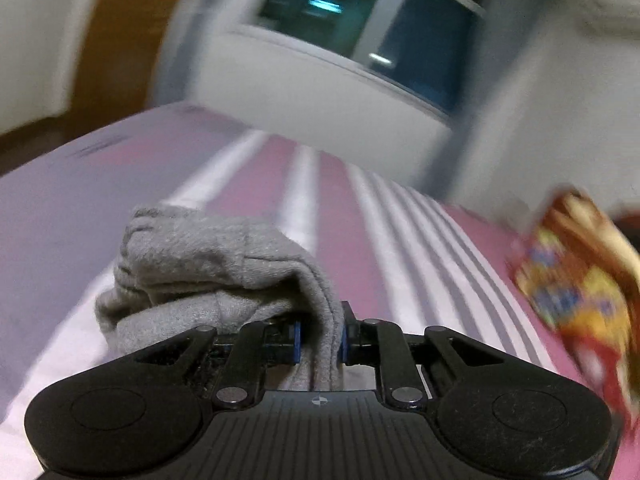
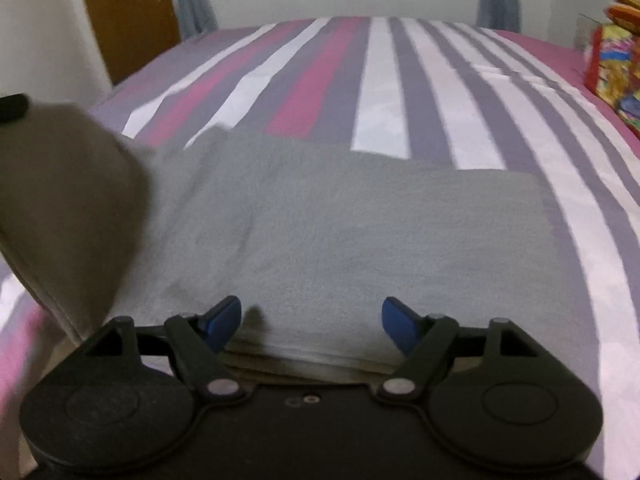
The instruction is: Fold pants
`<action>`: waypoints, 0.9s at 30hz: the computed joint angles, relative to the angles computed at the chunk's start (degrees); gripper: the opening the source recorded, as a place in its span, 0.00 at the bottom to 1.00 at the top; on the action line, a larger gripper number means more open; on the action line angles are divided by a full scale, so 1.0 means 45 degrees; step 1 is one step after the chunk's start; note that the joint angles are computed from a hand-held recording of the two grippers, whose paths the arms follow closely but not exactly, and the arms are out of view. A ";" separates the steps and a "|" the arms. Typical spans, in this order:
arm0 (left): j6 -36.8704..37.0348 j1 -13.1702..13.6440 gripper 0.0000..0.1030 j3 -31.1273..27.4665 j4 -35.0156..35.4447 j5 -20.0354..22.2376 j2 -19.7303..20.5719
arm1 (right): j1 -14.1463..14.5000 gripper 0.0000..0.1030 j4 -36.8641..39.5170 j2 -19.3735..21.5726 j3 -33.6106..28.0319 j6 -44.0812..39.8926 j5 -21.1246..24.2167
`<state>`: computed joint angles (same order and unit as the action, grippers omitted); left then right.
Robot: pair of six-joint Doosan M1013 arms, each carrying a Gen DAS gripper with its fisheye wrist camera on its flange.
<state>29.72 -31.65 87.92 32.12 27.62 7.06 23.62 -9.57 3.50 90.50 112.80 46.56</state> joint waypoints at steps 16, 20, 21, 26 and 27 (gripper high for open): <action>0.6961 -0.2025 0.25 -0.3057 -0.4125 0.3220 0.2289 | -0.2460 0.78 0.2491 -0.1734 0.1625 0.0060 -0.0965; 0.7632 -0.2016 0.25 -0.3590 -0.4997 0.3488 0.2535 | -0.2664 0.79 0.2860 -0.1834 0.1707 0.0065 -0.1184; 0.7888 -0.2010 0.25 -0.3546 -0.5237 0.3426 0.2509 | -0.2732 0.79 0.2994 -0.1884 0.1741 0.0025 -0.1192; 0.7218 -0.1980 0.25 -0.2890 -0.5134 0.3051 0.2005 | -0.2949 0.80 0.3677 -0.1906 0.1781 -0.0370 -0.1158; 0.6645 -0.1939 0.25 -0.2710 -0.4847 0.2933 0.1838 | -0.2941 0.80 0.3802 -0.1883 0.1771 -0.0367 -0.1177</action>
<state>59.62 -40.38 75.72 10.31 40.82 15.33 10.39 7.54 -4.97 98.48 111.15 41.27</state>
